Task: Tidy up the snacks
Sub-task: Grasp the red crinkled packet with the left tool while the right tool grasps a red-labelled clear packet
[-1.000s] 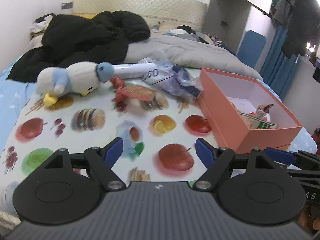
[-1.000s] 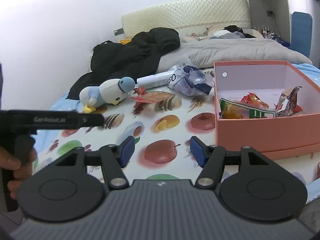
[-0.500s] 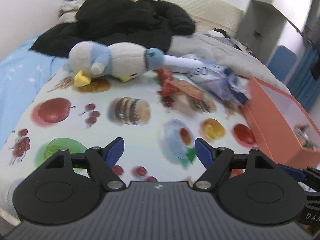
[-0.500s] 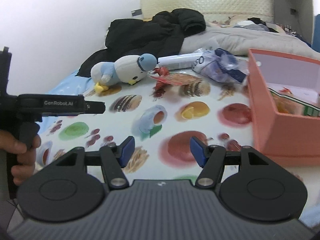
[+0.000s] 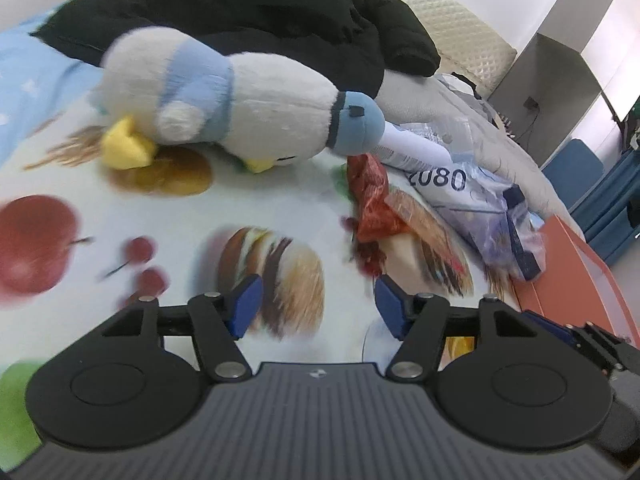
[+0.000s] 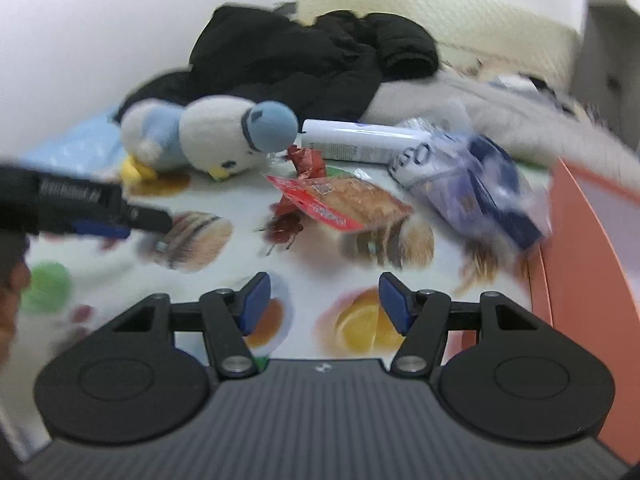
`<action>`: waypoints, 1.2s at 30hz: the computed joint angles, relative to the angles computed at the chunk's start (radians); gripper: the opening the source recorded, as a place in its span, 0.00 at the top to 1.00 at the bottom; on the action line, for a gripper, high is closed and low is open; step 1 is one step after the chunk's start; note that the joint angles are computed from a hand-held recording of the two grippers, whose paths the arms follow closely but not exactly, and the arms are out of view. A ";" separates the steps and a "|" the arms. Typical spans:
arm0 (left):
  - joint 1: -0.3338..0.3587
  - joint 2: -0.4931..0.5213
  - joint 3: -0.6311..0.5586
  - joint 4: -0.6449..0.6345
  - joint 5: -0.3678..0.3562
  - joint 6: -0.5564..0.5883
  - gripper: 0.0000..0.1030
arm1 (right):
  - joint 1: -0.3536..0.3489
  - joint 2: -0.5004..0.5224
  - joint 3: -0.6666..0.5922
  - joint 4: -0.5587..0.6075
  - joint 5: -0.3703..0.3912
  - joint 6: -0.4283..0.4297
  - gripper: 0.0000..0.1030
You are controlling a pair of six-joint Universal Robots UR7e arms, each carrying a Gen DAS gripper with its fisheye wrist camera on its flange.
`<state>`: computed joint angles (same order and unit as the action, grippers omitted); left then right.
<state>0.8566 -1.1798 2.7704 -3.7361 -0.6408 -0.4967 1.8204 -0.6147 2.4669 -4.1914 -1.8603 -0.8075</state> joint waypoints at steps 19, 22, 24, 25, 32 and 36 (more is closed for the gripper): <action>0.280 0.201 -0.325 -0.083 -0.313 0.369 0.44 | -0.025 0.172 -0.263 -0.044 -0.010 -0.241 0.94; 0.274 0.237 -0.360 -0.107 -0.324 0.422 0.44 | -0.035 0.141 -0.241 -0.033 -0.003 -0.205 0.95; 0.256 0.254 -0.387 -0.086 -0.285 0.423 0.44 | -0.040 0.125 -0.225 -0.037 0.001 -0.202 0.96; 0.247 0.264 -0.403 -0.073 -0.259 0.426 0.44 | -0.042 0.114 -0.219 -0.028 0.001 -0.198 0.96; 0.255 0.298 -0.476 0.011 -0.225 0.429 0.44 | -0.061 0.064 -0.158 -0.025 0.010 -0.176 0.96; 0.239 0.312 -0.488 0.034 -0.184 0.437 0.46 | -0.071 0.046 -0.119 -0.040 0.016 -0.179 0.96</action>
